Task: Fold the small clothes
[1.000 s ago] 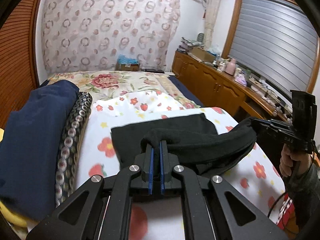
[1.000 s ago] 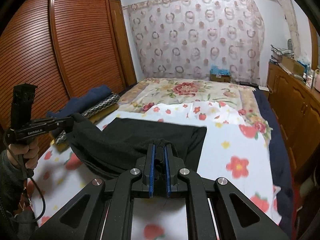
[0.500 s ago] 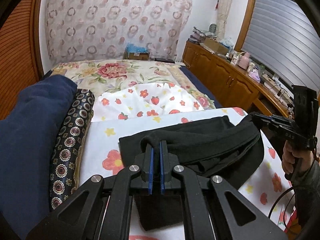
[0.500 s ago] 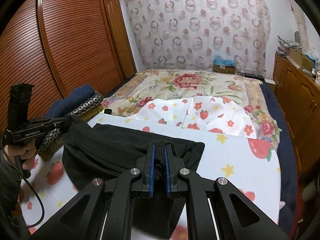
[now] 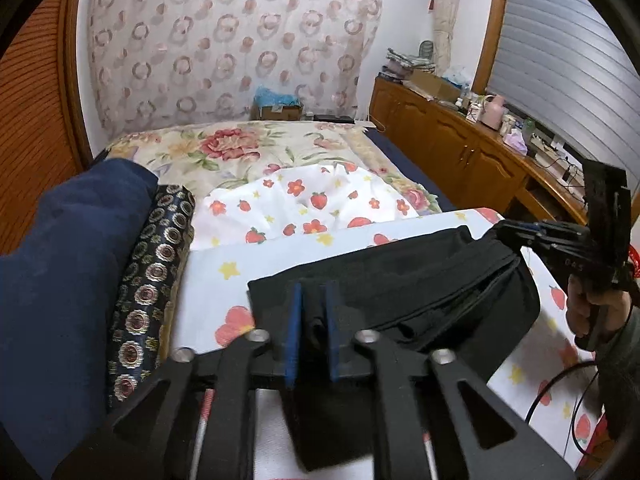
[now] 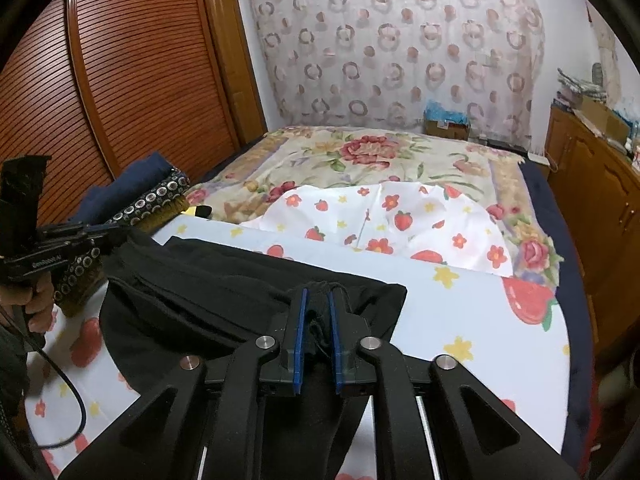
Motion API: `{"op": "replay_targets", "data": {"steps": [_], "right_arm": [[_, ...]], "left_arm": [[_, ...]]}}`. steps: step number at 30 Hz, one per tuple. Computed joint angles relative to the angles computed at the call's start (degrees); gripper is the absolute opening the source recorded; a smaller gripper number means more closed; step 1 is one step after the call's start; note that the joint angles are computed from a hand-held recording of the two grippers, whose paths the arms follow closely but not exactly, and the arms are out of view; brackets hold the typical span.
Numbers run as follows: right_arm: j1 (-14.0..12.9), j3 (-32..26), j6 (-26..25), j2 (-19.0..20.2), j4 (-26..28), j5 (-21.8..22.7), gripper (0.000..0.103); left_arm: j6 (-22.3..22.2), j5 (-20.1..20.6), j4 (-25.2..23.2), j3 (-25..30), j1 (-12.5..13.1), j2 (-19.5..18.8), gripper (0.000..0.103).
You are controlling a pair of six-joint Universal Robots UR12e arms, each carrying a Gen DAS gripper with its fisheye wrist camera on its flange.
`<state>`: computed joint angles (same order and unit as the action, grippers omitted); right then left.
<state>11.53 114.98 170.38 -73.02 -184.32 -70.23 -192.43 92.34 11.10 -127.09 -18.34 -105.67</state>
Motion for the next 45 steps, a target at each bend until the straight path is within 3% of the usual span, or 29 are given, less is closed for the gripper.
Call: {"op": "replay_targets", "data": {"steps": [6,11,16,25,26,27,28,29,31,34,37,39,40,43,45], "right_arm": [[-0.3,1.9,-2.1,-1.7,-2.1,-2.6,0.034],[-0.6,3.2,-5.0,-2.4,0.2,-2.5,0.038],[0.2,0.5,-6.0,-0.7,5.1,-2.1,0.04],[-1.4,-2.9,-4.6,1.0,10.3,4.9,0.04],[-1.6,-3.0,-4.7,1.2,10.3,5.7,0.038],[-1.8,-3.0,-4.7,1.2,10.3,6.5,0.026],[-2.0,-3.0,-4.8,1.2,10.2,7.4,0.02],[-2.3,-2.8,-4.7,1.3,9.2,8.3,0.011],[-2.9,-1.8,-3.0,1.5,4.8,10.0,0.009],[-2.8,-0.3,1.9,2.0,-2.0,6.4,0.008],[-2.0,-0.2,3.1,2.0,-0.4,1.8,0.008],[-1.7,0.1,2.4,2.2,-0.3,1.2,0.008],[-1.6,0.2,2.2,2.3,-0.1,0.8,0.008],[-1.8,0.7,2.4,2.0,-0.8,1.1,0.008],[-1.8,1.0,2.3,1.7,-1.3,0.8,0.008]], "left_arm": [[1.7,-1.3,1.9,-2.1,0.0,1.1,0.072],[3.0,-0.4,-2.1,-1.7,-1.1,0.2,0.072],[3.7,-0.7,-4.8,0.8,-0.7,-2.0,0.072],[2.7,-0.8,-7.1,4.2,0.6,-4.0,0.072],[2.5,-0.8,-6.9,4.3,0.8,-4.2,0.072],[2.1,-0.7,-6.4,4.4,0.9,-4.3,0.072],[1.6,-0.5,-5.0,4.3,0.9,-4.6,0.072],[1.5,-0.4,-3.9,4.3,0.9,-4.7,0.07],[1.8,-1.0,-3.2,4.4,1.1,-4.9,0.061],[1.8,-2.5,-3.0,4.6,1.6,-5.1,0.047],[2.2,-3.2,-4.1,5.2,2.0,-5.3,0.032],[2.5,-4.5,-4.9,5.6,2.5,-5.5,0.01],[2.5,-4.7,-5.5,5.7,2.6,-5.5,0.005],[1.6,-0.3,-2.4,5.5,2.1,-5.5,0.005],[0.8,0.4,-3.0,5.6,2.3,-5.4,0.005]]}}
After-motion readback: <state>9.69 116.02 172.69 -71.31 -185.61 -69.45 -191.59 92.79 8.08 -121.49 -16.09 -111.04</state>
